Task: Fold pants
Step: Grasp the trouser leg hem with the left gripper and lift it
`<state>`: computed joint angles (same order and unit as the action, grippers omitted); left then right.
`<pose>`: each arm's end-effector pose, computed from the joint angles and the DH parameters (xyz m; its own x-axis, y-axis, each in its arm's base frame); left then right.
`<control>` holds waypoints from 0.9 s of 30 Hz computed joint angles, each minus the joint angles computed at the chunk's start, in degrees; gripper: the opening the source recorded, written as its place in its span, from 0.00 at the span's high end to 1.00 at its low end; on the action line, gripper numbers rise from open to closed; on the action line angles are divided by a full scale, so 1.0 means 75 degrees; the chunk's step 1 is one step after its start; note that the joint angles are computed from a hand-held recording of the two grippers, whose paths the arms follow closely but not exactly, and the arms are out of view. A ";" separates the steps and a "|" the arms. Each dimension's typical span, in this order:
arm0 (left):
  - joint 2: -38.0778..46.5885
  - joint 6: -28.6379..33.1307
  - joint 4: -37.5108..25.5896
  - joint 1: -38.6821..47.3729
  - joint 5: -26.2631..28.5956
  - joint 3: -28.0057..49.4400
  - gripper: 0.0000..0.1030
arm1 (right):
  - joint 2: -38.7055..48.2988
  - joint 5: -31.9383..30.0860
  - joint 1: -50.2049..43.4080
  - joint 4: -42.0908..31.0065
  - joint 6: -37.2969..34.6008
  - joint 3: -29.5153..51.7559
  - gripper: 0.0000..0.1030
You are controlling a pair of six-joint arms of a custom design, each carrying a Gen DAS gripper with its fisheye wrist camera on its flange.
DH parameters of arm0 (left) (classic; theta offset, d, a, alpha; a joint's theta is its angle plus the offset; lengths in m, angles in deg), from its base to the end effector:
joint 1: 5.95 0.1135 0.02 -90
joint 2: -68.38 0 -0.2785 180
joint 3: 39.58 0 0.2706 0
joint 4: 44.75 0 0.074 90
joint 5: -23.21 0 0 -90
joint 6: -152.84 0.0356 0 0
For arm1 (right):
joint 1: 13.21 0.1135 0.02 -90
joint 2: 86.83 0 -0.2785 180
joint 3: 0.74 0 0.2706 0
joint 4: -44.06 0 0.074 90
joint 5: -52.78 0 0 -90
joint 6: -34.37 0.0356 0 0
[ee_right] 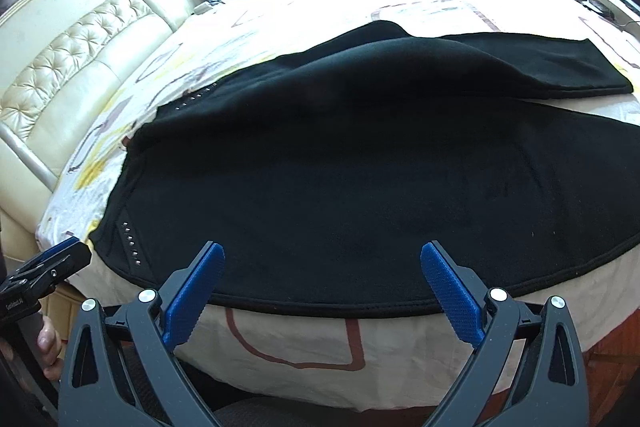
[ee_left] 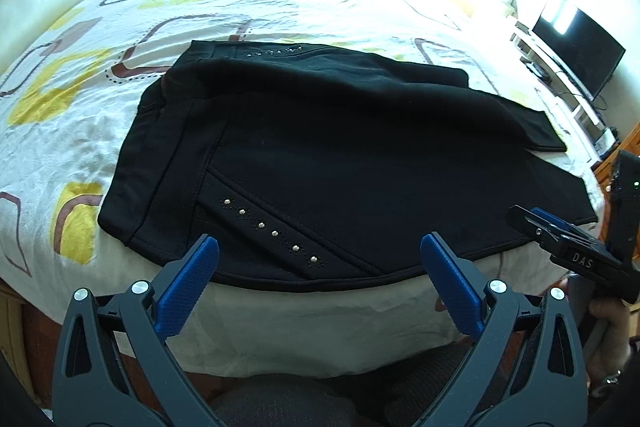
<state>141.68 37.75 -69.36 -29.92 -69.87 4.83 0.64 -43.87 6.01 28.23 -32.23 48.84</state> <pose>0.2220 -0.0966 0.1615 -0.8249 -0.0967 -0.5570 0.0295 0.9766 -0.2131 0.2687 0.0980 0.1374 -0.8542 0.1200 -0.5060 -0.0572 0.9455 0.3207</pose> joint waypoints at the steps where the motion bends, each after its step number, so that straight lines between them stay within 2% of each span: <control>1: -0.0008 0.0301 -0.0197 0.0367 0.0540 0.0127 0.02 | -0.0035 -0.0275 -0.0108 -0.0052 -0.0183 0.0094 0.05; 4: -0.0049 0.1192 -0.0411 0.1727 0.2040 0.0346 0.02 | -0.0044 -0.0772 -0.0370 -0.0278 -0.0836 0.0471 0.05; 6: 0.0273 0.1804 -0.0493 0.2753 0.2891 0.0653 0.02 | 0.0092 -0.0783 -0.0461 -0.0439 -0.1185 0.0796 0.05; 8: 0.1170 0.2423 -0.0718 0.3825 0.3928 0.1353 0.02 | 0.0262 -0.0888 -0.0559 -0.0498 -0.1440 0.1075 0.05; 10: 0.2299 0.2819 -0.0940 0.4617 0.4638 0.2237 0.02 | 0.0563 -0.1092 -0.0696 -0.0515 -0.1563 0.1385 0.05; 12: 0.3505 0.2973 -0.1165 0.5148 0.5002 0.3299 0.02 | 0.0878 -0.1462 -0.0864 -0.0525 -0.1635 0.1706 0.05; 14: 0.4664 0.2763 -0.1265 0.5502 0.5091 0.4389 0.02 | 0.1224 -0.1771 -0.0996 -0.0524 -0.1659 0.2067 0.05; 18: 0.6819 0.2639 -0.2040 0.5751 0.5420 0.6769 0.02 | 0.1911 -0.2004 -0.1072 -0.0485 -0.1670 0.2740 0.05; 22: 0.8333 0.2839 -0.2659 0.5609 0.5347 0.8753 0.02 | 0.2512 -0.2280 -0.1128 -0.0383 -0.1518 0.3218 0.05; 24: 0.8990 0.2966 -0.3013 0.5566 0.5631 0.9635 0.02 | 0.2754 -0.2488 -0.1183 -0.0362 -0.1501 0.3357 0.05; 27: 0.9501 0.3193 -0.3114 0.5522 0.6210 1.0374 0.02 | 0.3185 -0.2998 -0.1305 -0.0464 -0.1472 0.3680 0.05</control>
<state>212.93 61.70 -92.72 11.49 -23.29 82.64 24.53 -66.36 -3.78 24.75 -43.27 76.44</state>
